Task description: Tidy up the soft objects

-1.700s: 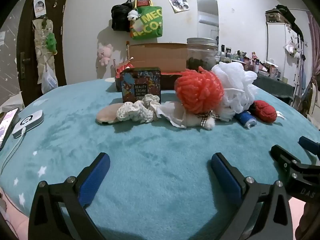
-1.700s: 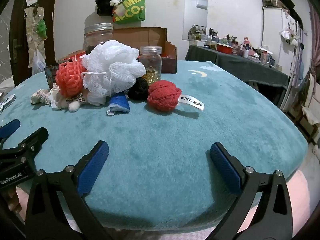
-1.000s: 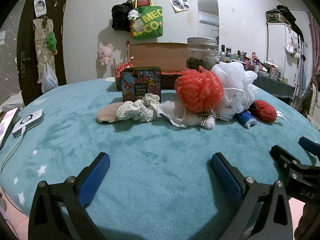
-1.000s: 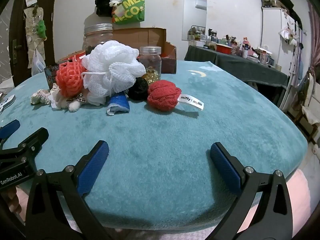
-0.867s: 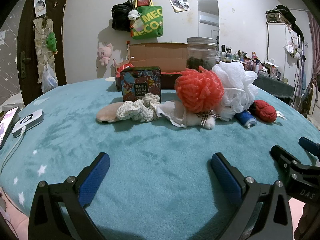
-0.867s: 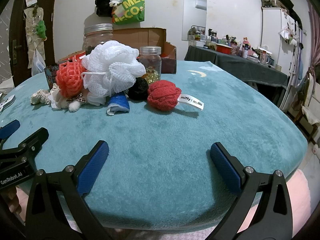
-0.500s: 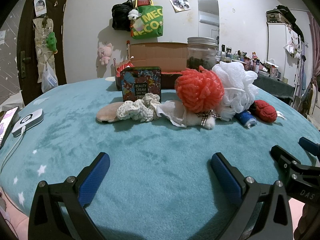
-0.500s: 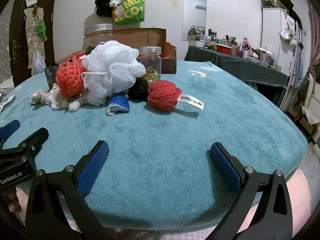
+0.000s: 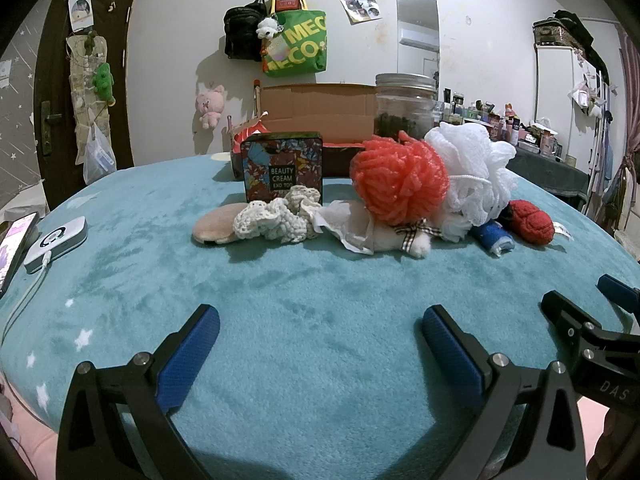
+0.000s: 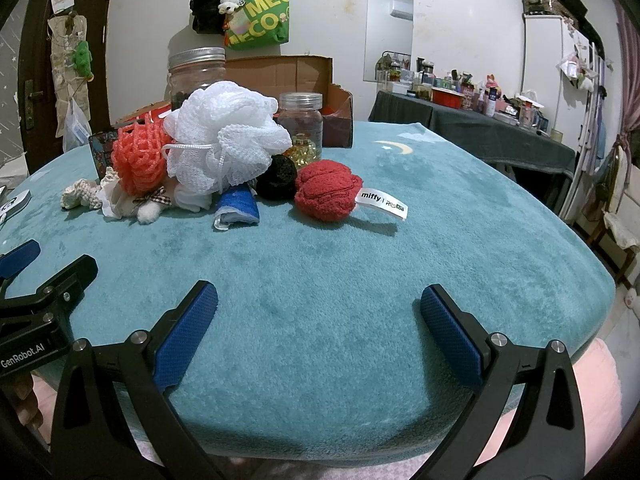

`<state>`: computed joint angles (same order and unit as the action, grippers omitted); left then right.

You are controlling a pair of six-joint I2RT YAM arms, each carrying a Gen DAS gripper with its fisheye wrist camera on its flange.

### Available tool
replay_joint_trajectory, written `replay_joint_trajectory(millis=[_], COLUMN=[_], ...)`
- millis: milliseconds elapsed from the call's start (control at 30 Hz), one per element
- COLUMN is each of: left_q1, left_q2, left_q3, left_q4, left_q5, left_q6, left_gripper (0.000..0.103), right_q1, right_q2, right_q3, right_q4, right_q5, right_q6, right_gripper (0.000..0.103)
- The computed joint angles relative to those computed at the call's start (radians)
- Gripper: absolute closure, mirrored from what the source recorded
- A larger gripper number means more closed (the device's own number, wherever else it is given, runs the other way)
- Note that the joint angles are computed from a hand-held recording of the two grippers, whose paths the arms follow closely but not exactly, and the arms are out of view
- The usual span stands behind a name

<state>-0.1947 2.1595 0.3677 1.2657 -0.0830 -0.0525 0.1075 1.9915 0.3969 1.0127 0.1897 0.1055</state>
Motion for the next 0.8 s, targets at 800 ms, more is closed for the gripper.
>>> replay_joint_trajectory(millis=[800], left_q1=[0.0], left_q2=[-0.001], left_q3=[0.0], left_q4=[-0.003], left_q5=[0.0], left_q6=[-0.001], left_gripper=[0.0], right_q1=[0.001], right_q2=[0.004], right_q3=[-0.002], right_q4=[0.01], right_q5=[0.001], right_q6=[0.0], right_gripper=[0.0])
